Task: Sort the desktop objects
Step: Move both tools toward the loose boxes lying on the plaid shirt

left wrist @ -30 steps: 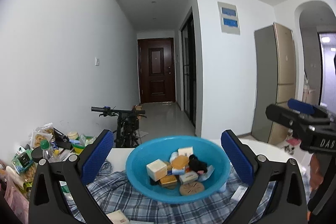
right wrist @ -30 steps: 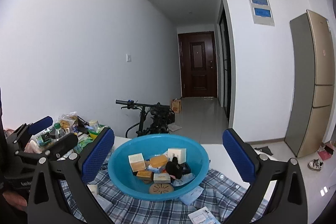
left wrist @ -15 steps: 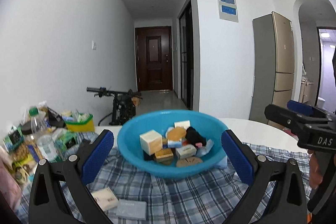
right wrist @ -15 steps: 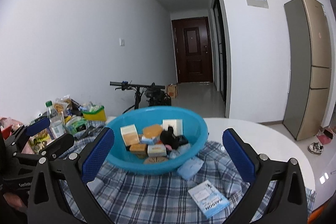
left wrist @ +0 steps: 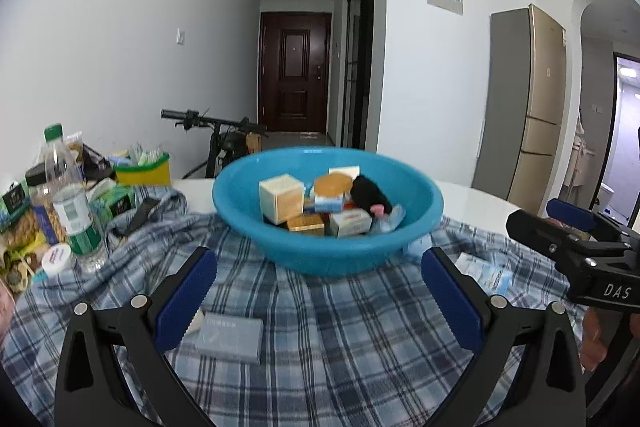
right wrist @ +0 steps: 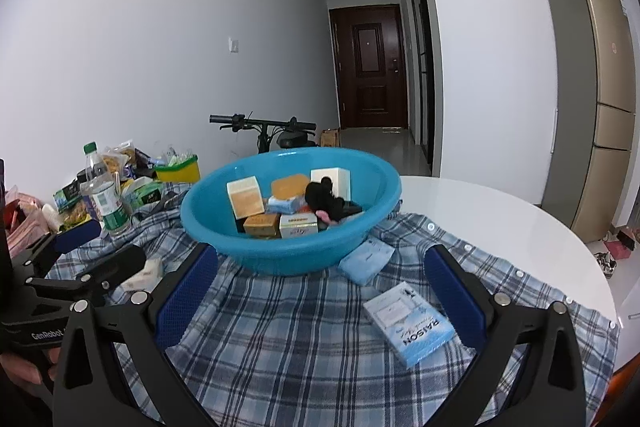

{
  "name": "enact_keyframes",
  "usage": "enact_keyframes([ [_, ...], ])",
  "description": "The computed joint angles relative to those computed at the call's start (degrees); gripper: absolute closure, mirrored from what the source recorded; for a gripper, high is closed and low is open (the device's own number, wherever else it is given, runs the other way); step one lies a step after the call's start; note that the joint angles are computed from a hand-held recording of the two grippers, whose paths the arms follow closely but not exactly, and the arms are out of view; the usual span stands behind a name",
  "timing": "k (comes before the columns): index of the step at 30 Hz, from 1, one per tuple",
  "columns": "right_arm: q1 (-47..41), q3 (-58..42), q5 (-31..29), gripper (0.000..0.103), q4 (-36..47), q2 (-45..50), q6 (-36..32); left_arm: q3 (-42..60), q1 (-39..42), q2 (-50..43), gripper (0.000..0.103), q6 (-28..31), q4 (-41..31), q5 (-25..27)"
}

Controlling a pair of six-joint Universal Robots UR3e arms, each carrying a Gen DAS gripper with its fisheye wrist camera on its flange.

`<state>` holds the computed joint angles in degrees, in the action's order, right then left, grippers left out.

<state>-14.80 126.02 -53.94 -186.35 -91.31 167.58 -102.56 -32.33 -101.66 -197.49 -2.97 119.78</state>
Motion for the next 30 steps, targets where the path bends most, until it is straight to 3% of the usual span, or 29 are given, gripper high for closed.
enact_keyframes([
  [13, 0.7, 5.4, -0.9, 0.000, 1.5, 2.6, -2.3, -8.1, 0.0, 0.7, 0.000, -4.5, 0.0, -2.7],
  [23, 2.2, 5.4, -3.3, 0.000, 3.8, 4.4, -3.2, -9.8, 1.4, 1.1, 0.000, -6.9, -4.1, -5.6],
  [30, 5.8, -2.5, -9.6, 0.000, 17.9, 5.9, -4.3, -5.7, 4.3, 1.5, 0.000, -8.4, -15.9, -9.8],
])
